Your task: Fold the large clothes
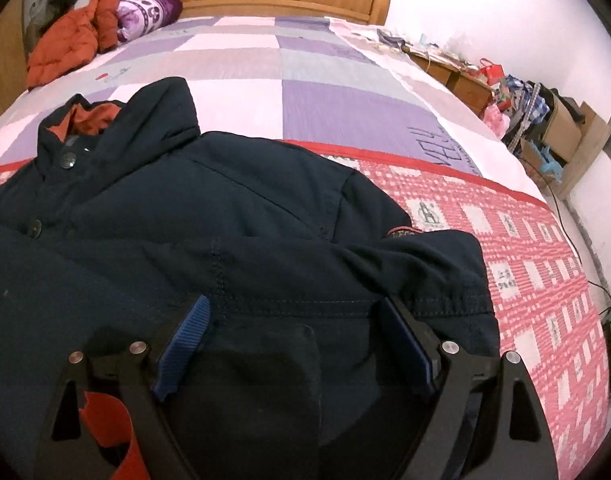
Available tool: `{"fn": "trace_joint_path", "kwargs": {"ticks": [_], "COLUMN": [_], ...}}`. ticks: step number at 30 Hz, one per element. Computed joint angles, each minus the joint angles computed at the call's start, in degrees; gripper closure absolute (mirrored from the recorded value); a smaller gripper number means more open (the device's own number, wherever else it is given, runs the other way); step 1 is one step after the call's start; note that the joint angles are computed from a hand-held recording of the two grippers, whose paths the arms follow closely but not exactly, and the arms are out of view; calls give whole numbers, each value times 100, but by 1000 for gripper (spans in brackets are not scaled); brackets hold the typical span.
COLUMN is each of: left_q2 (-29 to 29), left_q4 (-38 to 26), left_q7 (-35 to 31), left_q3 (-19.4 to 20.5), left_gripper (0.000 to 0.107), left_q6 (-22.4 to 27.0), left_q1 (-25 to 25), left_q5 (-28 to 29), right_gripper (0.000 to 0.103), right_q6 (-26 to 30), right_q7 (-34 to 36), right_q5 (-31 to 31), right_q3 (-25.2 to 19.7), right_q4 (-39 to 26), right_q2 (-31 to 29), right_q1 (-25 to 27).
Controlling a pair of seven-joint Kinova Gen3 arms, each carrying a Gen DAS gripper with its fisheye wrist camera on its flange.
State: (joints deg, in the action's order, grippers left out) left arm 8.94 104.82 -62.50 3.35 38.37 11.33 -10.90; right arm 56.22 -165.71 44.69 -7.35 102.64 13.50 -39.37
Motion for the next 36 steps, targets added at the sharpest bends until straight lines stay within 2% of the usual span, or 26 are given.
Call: {"fn": "trace_joint_path", "kwargs": {"ticks": [3,6,8,11,14,16,19,21,23,25,26,28,31,33,36], "left_q2": [-26,-144,-347,-728,-1292,-1562,-1933,-2088,-2043,-1952,-1920,-1874,-2007,-2151,-2351], "left_q4": [11,186,373,612,1024,1172,1391,1512,1584,1617,1645,1781,1885,1947,1944], "left_q7": [36,674,1072,1345,1634,1434,1132,1115,1296,1700,1795,1708,1152,809,711], "left_q3": [-139,443,691,438,546,451,850,1212,1492,1926,1988,1793,1329,1245,1439], "left_gripper": [4,4,4,4,5,5,5,5,5,5,4,4,4,4,4], "left_q6": [-33,-150,-211,-125,-184,-173,-229,-329,-438,-359,-367,-604,-641,-590,-228], "left_q1": [248,-194,-289,219,338,579,614,604,673,584,531,444,493,390,107], "left_q5": [-247,-705,-1171,-1870,-2300,-2124,-1756,-1595,-1647,-1969,-2032,-1878,-1448,-1336,-1415], "right_gripper": [15,15,15,15,15,15,15,14,14,14,14,14,14,12,12], "right_q6": [-108,-181,-249,-264,-169,206,905,1362,1530,1501,1525,1470,1125,1248,1454], "right_q7": [-75,-133,-133,-193,-221,-323,-755,-1190,-1315,-1068,-861,-725,-1195,-1529,-1493], "right_q5": [21,80,89,155,215,315,969,1435,1631,1623,1563,1401,814,597,235], "right_q3": [-1,-92,-85,-188,-505,-472,-309,-626,-909,-1354,-1465,-1369,-1074,-973,-1132], "right_q4": [89,163,218,271,245,108,141,249,259,148,63,124,591,946,1154], "right_q2": [-35,-58,-90,-117,-105,-49,-207,-508,-522,-265,-107,63,-456,-805,-1238], "right_q1": [29,111,120,194,447,236,-557,-1088,-1492,-1571,-1604,-1763,-1470,-1271,-827]}}
